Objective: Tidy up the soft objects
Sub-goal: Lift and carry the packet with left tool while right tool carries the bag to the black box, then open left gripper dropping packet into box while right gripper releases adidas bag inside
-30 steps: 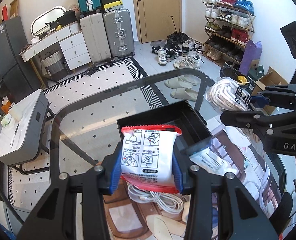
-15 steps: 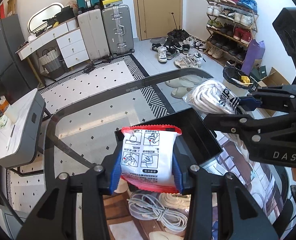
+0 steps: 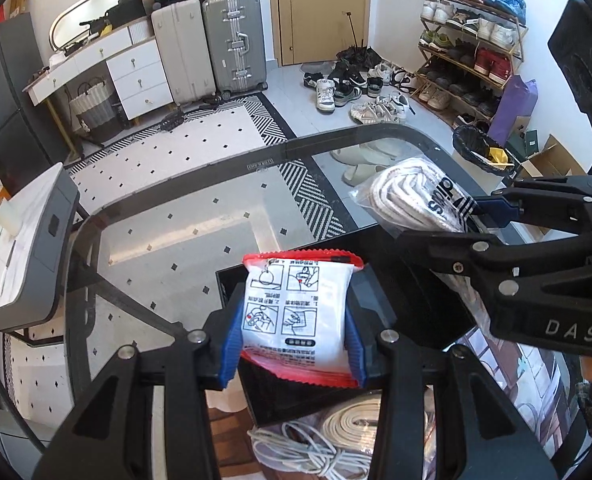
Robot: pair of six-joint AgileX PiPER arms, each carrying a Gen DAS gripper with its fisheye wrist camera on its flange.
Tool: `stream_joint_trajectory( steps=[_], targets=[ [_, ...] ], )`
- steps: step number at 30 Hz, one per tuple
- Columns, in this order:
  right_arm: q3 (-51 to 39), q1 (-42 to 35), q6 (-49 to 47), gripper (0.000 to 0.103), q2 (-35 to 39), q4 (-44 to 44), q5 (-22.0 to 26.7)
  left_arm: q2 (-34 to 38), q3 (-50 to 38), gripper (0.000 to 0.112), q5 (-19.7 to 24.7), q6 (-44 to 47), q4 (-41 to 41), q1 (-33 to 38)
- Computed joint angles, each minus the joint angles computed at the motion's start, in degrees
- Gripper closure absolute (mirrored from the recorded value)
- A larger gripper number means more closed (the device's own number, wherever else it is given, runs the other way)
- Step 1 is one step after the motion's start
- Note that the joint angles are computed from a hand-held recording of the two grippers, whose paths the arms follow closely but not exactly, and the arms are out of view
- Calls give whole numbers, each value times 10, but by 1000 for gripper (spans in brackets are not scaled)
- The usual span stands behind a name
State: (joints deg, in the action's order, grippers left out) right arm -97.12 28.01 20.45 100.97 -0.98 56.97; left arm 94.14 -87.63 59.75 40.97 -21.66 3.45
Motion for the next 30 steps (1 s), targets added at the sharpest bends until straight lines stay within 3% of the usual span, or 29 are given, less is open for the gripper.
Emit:
stream_joint_trajectory(
  steps=[17,30],
  targets=[
    [31,-24,-36,64,51,68,-47,32,24,70,-18,-10,11,-18],
    [14,-18,-38,63,68,63,-37,36,48,69,-23,-7,13,-17]
  ],
)
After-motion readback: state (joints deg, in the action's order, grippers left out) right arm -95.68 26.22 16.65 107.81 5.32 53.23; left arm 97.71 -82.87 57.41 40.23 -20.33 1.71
